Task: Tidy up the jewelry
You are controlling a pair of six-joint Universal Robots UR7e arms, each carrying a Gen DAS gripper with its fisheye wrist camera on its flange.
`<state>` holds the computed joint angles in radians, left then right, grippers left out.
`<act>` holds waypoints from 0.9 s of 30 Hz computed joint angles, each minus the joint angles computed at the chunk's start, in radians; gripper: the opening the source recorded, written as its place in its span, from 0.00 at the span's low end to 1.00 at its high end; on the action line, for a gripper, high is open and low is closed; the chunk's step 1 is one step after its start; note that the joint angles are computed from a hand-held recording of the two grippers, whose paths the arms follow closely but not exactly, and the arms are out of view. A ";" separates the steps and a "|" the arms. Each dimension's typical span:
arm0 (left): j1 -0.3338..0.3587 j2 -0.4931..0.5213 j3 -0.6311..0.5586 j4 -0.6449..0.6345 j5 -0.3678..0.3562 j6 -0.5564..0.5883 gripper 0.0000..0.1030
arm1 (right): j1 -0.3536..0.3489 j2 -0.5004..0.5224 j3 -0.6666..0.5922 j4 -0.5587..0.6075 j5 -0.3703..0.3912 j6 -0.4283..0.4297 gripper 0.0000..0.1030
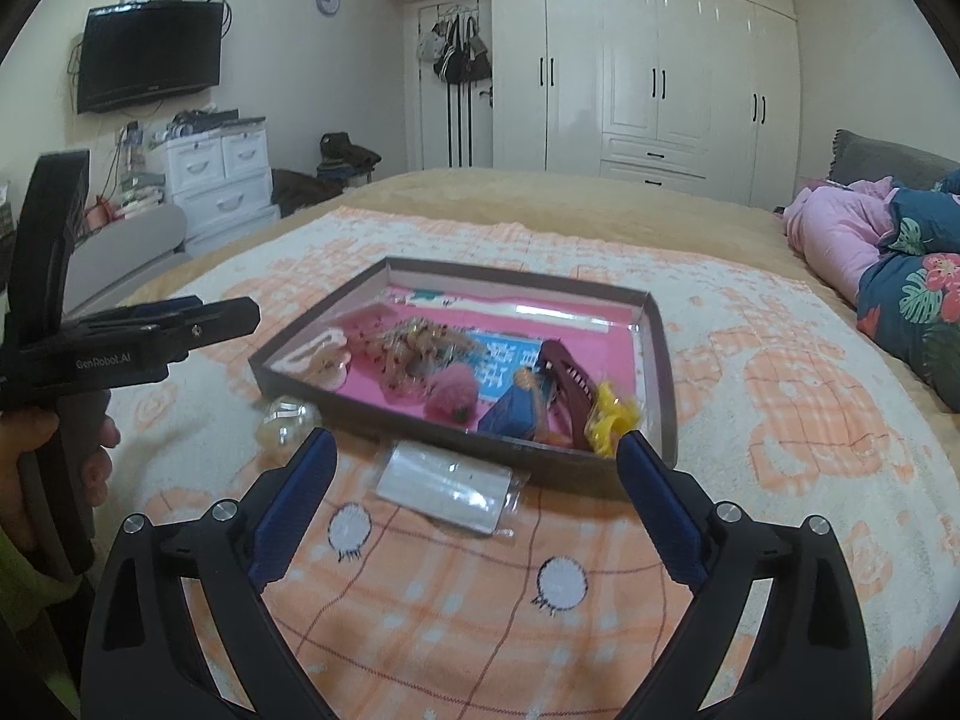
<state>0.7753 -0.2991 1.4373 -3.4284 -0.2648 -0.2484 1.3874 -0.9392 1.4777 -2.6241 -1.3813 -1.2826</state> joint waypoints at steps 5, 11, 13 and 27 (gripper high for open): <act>0.010 -0.014 0.023 0.113 -0.029 -0.103 0.89 | -0.002 0.008 0.001 -0.002 -0.021 -0.007 0.89; 0.030 -0.030 0.039 0.240 -0.085 -0.216 0.89 | -0.006 0.025 -0.012 0.008 -0.056 0.004 0.89; 0.040 -0.037 0.042 0.293 -0.110 -0.260 0.88 | -0.006 0.035 -0.023 0.017 -0.074 0.014 0.89; 0.092 -0.065 0.067 0.308 -0.269 -0.318 0.33 | 0.025 0.096 -0.073 0.071 -0.179 0.090 0.92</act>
